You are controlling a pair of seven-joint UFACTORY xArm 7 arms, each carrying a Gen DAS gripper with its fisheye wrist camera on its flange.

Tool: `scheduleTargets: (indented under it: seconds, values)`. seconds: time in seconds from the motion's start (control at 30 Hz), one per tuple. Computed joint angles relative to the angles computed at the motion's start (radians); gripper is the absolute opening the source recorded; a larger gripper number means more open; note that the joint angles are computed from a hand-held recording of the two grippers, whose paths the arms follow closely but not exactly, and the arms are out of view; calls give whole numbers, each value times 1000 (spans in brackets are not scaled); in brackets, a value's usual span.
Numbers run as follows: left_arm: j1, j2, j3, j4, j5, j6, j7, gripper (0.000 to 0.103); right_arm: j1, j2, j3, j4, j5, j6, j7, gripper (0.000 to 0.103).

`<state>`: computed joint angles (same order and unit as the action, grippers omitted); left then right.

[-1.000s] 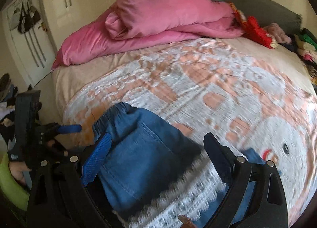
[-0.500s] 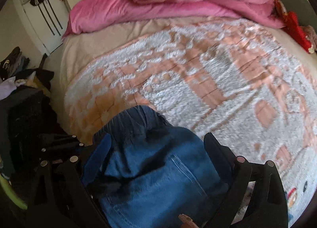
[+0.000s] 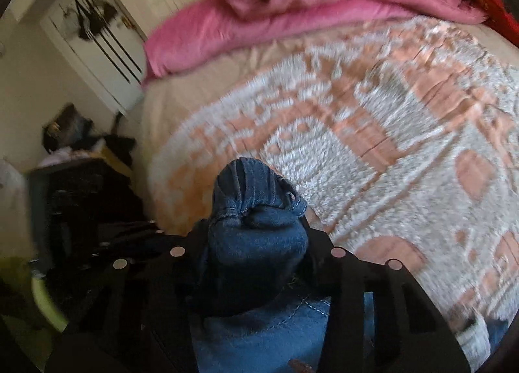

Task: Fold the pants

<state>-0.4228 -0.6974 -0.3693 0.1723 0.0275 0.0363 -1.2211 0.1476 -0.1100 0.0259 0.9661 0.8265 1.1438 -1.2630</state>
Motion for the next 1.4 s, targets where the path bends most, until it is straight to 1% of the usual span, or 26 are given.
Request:
scheduleTargets:
  seconds: [0.03,0.13,0.17,0.27,0.33,0.37,0.4,0.43,0.5,0.53,0.57,0.6,0.77,0.83,0.87,0.9,0.93,1.0,1.07,1.1,1.17,1.2,1.27,1.3,1.33,1.4]
  values:
    - [-9,12,6,1,-2,-25,1,89,-14,-14,-21,2,25,40,-18,42]
    - [-57,99,40,12,-14,-175,18,92,-55,-42,-70,11,76,134,-56,42]
    - [-55,125,33,28,-16,-194,25,92,-69,-49,-85,15,87,165,-69,42]
    - [-27,200,-7,93,-15,-233,58,93,-105,-68,-114,19,108,223,-98,42]
    - [-56,266,23,117,-14,-337,83,93,-124,-79,-126,17,118,246,-117,42]
    - [-76,293,44,130,-13,-370,93,93,-136,-88,-134,14,121,254,-127,44]
    - [-76,311,34,150,-25,-383,104,92,-145,-95,-139,12,123,257,-132,45]
    - [-63,322,10,165,-45,-391,118,82,-157,-102,-150,10,127,263,-136,46]
    - [-54,336,-26,193,-73,-397,148,69,-183,-109,-175,4,144,279,-149,62]
    - [-48,347,-44,209,-86,-395,165,69,-194,-107,-184,2,150,282,-158,65]
    - [-45,358,-63,222,-99,-399,181,69,-215,-115,-200,-8,156,279,-166,77]
    - [-61,380,-60,240,-93,-409,197,69,-231,-119,-210,-19,164,269,-171,83]
    - [-105,482,-69,348,-86,-325,295,69,-319,-131,-244,-96,133,151,-133,83]
    - [-142,527,-47,389,-69,-279,319,70,-340,-126,-250,-118,112,121,-111,83]
    - [-129,537,-67,398,-82,-265,334,70,-351,-124,-255,-131,106,108,-100,83]
    - [-86,547,-116,412,-99,-245,354,71,-357,-123,-256,-142,101,99,-92,83]
    - [-3,551,-206,426,-120,-222,375,73,-362,-121,-255,-151,93,90,-84,83]
    - [111,551,-324,442,-115,-191,371,74,-363,-122,-243,-171,71,53,-80,83]
    - [174,558,-374,454,-81,-183,353,75,-354,-127,-221,-191,43,-7,-70,83]
    - [206,555,-403,459,-64,-172,338,75,-345,-128,-213,-202,36,-31,-71,73]
    - [259,548,-451,464,-31,-155,307,77,-324,-141,-216,-221,34,-15,-112,44]
    - [289,546,-479,466,-12,-149,290,78,-320,-158,-231,-226,42,28,-134,39]
    - [307,524,-507,461,13,-139,255,78,-320,-175,-274,-214,75,150,-183,38]
    - [309,518,-511,457,27,-139,243,78,-325,-176,-284,-208,85,181,-197,38]
    - [282,519,-479,452,36,-143,242,78,-331,-174,-290,-205,96,194,-208,38]
    - [276,526,-464,454,61,-145,228,78,-345,-149,-281,-197,99,169,-192,39]
